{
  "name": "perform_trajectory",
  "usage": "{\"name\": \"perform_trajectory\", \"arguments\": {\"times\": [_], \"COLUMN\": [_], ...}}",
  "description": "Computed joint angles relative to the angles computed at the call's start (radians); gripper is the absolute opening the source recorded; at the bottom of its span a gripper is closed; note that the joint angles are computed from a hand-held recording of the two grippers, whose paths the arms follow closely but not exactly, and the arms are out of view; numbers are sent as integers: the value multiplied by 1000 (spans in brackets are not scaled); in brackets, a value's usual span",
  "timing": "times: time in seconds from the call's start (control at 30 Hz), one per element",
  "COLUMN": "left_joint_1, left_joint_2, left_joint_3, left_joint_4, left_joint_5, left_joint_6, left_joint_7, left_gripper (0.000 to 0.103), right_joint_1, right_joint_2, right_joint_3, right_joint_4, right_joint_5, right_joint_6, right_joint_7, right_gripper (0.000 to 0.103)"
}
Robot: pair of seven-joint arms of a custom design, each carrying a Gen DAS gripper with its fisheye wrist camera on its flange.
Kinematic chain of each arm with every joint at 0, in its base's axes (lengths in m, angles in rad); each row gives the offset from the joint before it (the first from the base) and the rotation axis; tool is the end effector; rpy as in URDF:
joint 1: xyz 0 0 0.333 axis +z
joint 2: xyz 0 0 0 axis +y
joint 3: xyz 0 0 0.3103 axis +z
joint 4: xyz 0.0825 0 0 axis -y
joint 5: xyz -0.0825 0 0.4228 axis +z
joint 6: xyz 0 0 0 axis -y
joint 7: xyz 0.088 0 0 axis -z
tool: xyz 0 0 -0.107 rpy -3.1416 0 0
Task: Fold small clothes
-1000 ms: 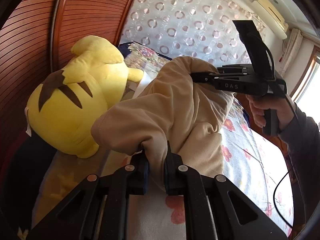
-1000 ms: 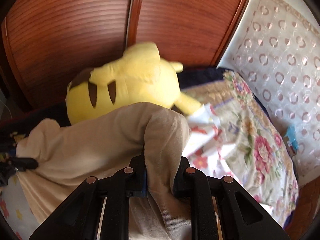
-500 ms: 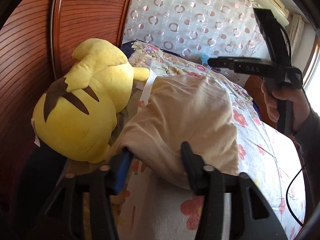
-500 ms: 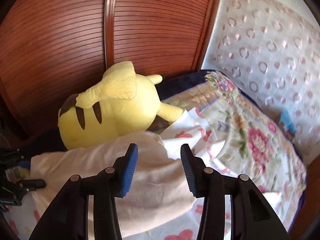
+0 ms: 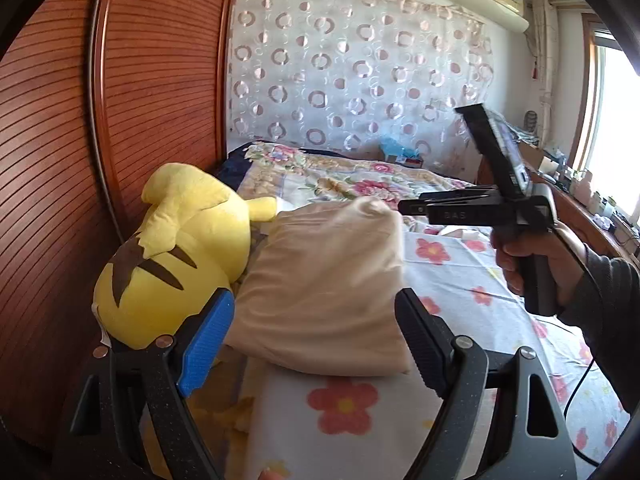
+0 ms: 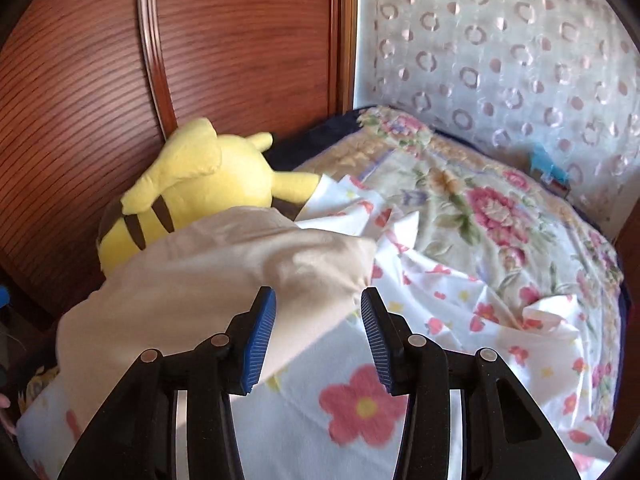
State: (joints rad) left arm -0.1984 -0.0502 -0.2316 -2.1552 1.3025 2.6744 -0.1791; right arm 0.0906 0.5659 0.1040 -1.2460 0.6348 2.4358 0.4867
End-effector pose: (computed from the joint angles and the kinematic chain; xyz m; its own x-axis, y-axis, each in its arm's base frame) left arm 0.5266 -0.2749 0.4398 0.2004 -0.9732 0.1126 -0.5265 -0.2039 -0.8254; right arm 0.7886 0.1345 0.4967 0.7484 -0.6587 0.0779 -0.3971 -0.5390 -0.7428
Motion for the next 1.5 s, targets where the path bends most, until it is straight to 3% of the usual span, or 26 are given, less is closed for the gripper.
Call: {"name": "perform_trajectory", "arguments": {"times": [0.07, 0.23, 0.37, 0.53, 0.63, 0.73, 1.07, 1.5], "left_joint_1": [-11, -44, -81, -126, -150, -177, -227, -246], "left_joint_2": [-4, -6, 8, 23, 28, 37, 44, 44], "left_joint_3": [-11, -38, -57, -73, -80, -90, -101, -102], "left_joint_4": [7, 34, 69, 110, 131, 157, 181, 195], "left_joint_5": [-11, 7, 21, 37, 43, 36, 55, 52], "left_joint_6": [-16, -37, -65, -93, -110, -145, -177, -206], "left_joint_7": [11, 7, 21, 45, 47, 66, 38, 53], "left_gripper": [83, 83, 83, 83, 83, 83, 83, 83], "right_joint_1": [-53, -139, -149, -123, -108, -88, -28, 39], "right_joint_2": [-116, -415, -600, -797, -906, -997, -1256, -1346], "right_joint_3": [37, 19, -62, -166, -227, -271, -315, -352], "right_joint_4": [-157, -524, -740, -948, -1047, -1130, -1361, -1424], "right_joint_5": [93, 427, 607, 733, 763, 785, 822, 791], "right_joint_6": [57, 94, 58, 77, 83, 121, 287, 374], "right_joint_7": [-83, -381, -508, -616, -626, -636, -641, -606], "right_gripper": [46, 46, 52, 70, 78, 78, 78, 78]}}
